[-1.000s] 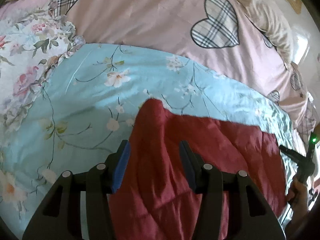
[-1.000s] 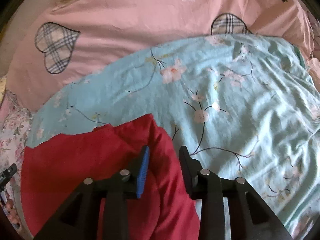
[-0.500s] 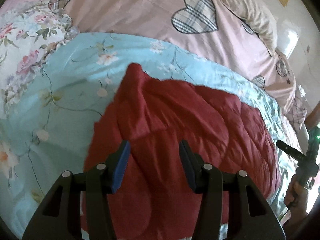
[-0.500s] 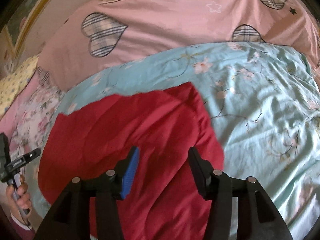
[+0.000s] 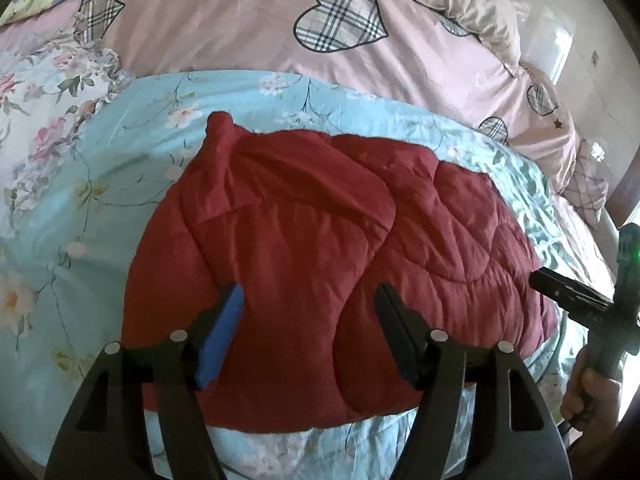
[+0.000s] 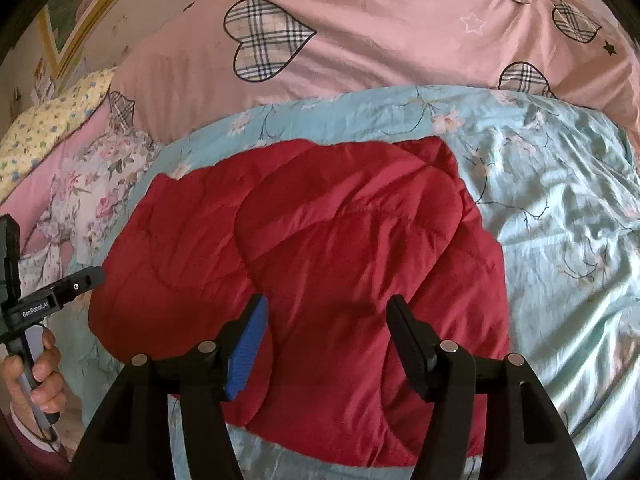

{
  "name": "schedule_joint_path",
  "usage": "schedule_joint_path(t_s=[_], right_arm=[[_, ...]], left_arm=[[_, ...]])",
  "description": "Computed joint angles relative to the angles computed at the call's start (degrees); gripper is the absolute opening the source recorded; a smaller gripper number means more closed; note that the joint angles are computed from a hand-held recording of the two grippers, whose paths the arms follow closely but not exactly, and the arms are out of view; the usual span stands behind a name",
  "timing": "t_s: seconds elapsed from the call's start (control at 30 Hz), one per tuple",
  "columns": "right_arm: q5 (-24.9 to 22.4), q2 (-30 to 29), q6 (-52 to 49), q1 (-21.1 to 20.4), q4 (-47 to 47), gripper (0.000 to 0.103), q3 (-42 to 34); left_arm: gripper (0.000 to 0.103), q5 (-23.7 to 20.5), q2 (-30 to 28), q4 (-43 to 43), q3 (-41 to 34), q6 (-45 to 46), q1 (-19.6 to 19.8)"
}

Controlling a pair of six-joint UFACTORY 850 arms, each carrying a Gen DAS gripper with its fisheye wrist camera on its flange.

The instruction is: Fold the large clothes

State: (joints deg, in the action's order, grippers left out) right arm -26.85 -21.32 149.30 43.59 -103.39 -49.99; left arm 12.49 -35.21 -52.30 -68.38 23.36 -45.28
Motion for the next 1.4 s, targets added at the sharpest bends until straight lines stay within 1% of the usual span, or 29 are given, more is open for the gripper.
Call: schedule_joint_path(t_s=[0.1, 0.13, 0.27, 0.33, 0.37, 0.43, 0.47, 0.53, 0.6, 0.67, 0.87, 1.0, 1.27, 1.4], right_arm=[[-1.0, -0.3, -1.9, 0.6, 2.3, 0.072, -0.3], [-1.6, -0.5, -3.4, 0.8, 3.9, 0.072, -0.5], [-2.8, -1.5, -8.8, 1.2, 9.5, 0.073, -1.5], [-2.8, -2.2, -11.1, 1.0, 12.0, 0.073, -1.9], [-2.0, -2.8, -12.1, 0.7, 13.0, 0.073, -2.1], [-0.6, -3.4, -10.7, 0.2, 12.2, 0.074, -1.8], [-0.2, -3.4, -9.1, 0.0, 10.9, 0.075, -1.5], [1.0, -3.6, -5.6, -0.4, 8.3, 0.075, -1.0], [2.2, -3.6, -3.3, -0.8, 6.1, 0.075, -0.5], [2.4, -3.7, -3.0, -0.9, 5.6, 0.075, -0.3], [1.8, -4.6, -2.3, -0.8, 4.9, 0.077, -0.6], [1.1, -5.2, 0.4, -1.0, 2.3, 0.079, -0.5], [0.0, -5.6, 1.3, -0.8, 1.7, 0.080, -0.5], [0.0, -5.4, 0.4, -0.6, 3.4, 0.080, -0.7]], left_arm=[[0.068, -0.4, -0.3, -1.1, -0.1, 0.4, -0.3], [0.068, -0.4, -0.4, -2.0, -0.1, 1.4, -0.4], [0.069, -0.5, -1.3, -11.9, -1.0, 11.6, -1.0], [0.072, -0.1, -1.7, -16.3, -1.5, 16.4, -1.3], [0.074, 0.3, -1.9, -18.3, -1.8, 18.6, -1.6], [0.078, 0.3, -2.4, -20.3, -2.3, 21.1, -1.7], [0.081, 0.1, -2.8, -22.0, -2.6, 23.1, -1.7], [0.084, 0.5, -4.0, -30.0, -3.9, 31.8, -1.9], [0.089, 1.1, -5.0, -34.2, -4.7, 35.8, -1.9], [0.092, 0.8, -5.6, -34.3, -5.1, 35.3, -1.6], [0.097, 1.0, -7.5, -37.6, -7.0, 38.5, -1.3], [0.100, 1.3, -8.6, -38.2, -8.1, 38.9, -1.2], [0.101, 2.4, -9.4, -39.1, -9.1, 39.9, -1.4], [0.101, 2.5, -9.4, -38.9, -9.0, 39.6, -1.4]])
